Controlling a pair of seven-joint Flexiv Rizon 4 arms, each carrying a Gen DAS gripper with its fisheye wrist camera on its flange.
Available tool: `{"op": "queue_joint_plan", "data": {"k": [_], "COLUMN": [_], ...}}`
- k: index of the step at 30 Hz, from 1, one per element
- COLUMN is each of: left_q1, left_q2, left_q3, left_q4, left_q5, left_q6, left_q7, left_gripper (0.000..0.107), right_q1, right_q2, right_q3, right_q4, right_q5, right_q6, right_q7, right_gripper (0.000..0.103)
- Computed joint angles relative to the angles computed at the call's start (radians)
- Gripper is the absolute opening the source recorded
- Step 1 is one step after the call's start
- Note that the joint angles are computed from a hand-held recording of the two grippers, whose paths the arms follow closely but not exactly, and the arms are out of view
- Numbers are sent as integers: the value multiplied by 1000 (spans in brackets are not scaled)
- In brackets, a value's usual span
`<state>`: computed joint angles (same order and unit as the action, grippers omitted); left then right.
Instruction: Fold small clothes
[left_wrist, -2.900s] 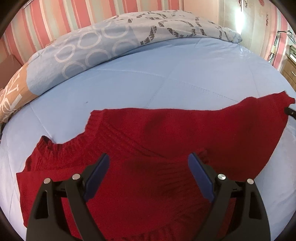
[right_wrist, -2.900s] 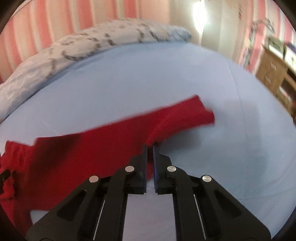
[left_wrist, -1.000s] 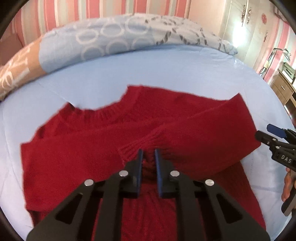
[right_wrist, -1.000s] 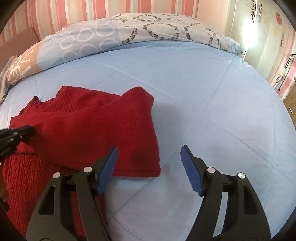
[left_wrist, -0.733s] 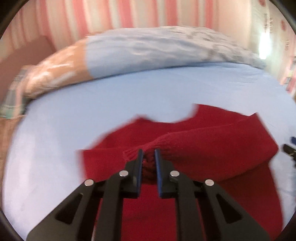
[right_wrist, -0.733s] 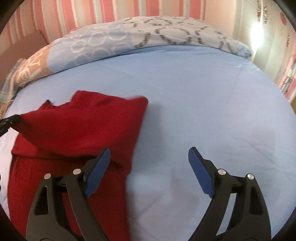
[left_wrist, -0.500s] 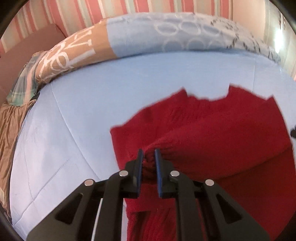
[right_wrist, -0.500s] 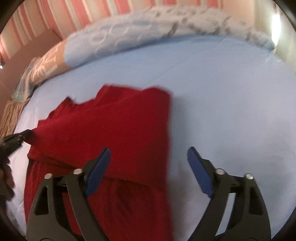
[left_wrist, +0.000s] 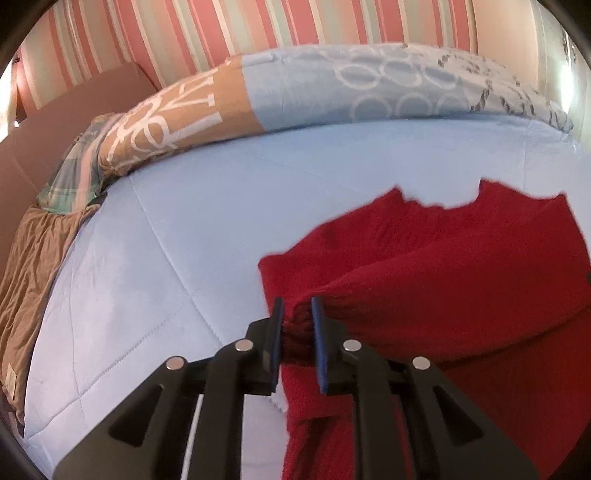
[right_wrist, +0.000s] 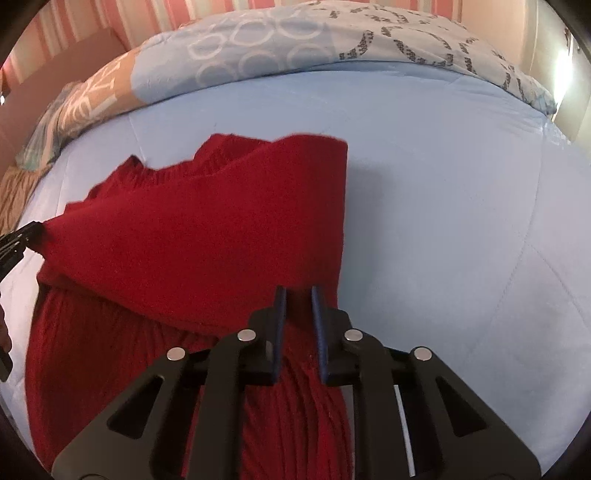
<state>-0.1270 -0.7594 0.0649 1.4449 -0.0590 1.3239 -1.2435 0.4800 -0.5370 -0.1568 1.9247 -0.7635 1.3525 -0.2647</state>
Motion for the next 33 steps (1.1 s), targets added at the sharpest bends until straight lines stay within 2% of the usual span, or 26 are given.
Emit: {"op": "queue_joint_plan", "data": {"k": [2,4,6,8,9,11,12,15,16,17,21,22,24,27,28,30,33], "left_q1": [-23,-22,-17,1,14,65,88,133,124,99,-4,-27,-36,-17,-9,7,18], "left_q2": [-31,-28,-10,22,39,72,80,57,45,15,-83,-100,-110,-114,-116,-132,-138], "left_q3": [38,38,33,18,6,-55,-87,-171,-170,-150,-39,-9,1,-14,-19,-30,-44], "left_q4": [-29,-13,1,24,41,73,80,33,10,-38,-162,-180,-182,-187,-189,-213,-219], "left_q5": [28,50,56,44,34,-11,-40,-137,-151,-148,-66,-34,-2,-10,-15,-35,-43], "left_q6": [-65,-51,-57,-61,-47,-13,-5,-67,-96,-148,-232,-227,-200,-208,-215,-251,-255], "left_q7": [4,11,19,22,24,52,69,122,125,120,57,33,18,-1,-7,-21,-24], "left_gripper": [25,26,36,53,58,77,80,82,82,82,81,82,83,83,87,94,95], "right_q1": [7,3,-3,-2,-2,2,5,4,4,7,20,28,32,6,-5,-23,-35], "right_q2": [-6,-7,-11,-9,-7,-1,0,-7,-9,-12,-19,-24,-34,-55,-63,-72,-82], "right_q3": [-8,-2,8,10,8,1,-4,-2,-4,-8,-34,-47,-44,6,20,37,45], "right_q4": [-4,-11,-21,-25,-23,-18,-16,-22,-24,-25,-30,-34,-56,-97,-109,-115,-122], "right_q5": [-6,0,6,8,4,-7,-15,-21,-25,-31,-66,-86,-97,-56,-33,-2,39], "right_q6": [-6,-15,-23,-33,-31,-25,-23,-30,-28,-24,17,37,11,-70,-99,-100,-85], "right_q7": [12,10,1,-2,0,10,18,23,27,35,72,76,43,-32,-47,-61,-75], "right_gripper": [16,17,22,34,35,36,36,37,37,37,39,43,46,46,46,45,47]}}
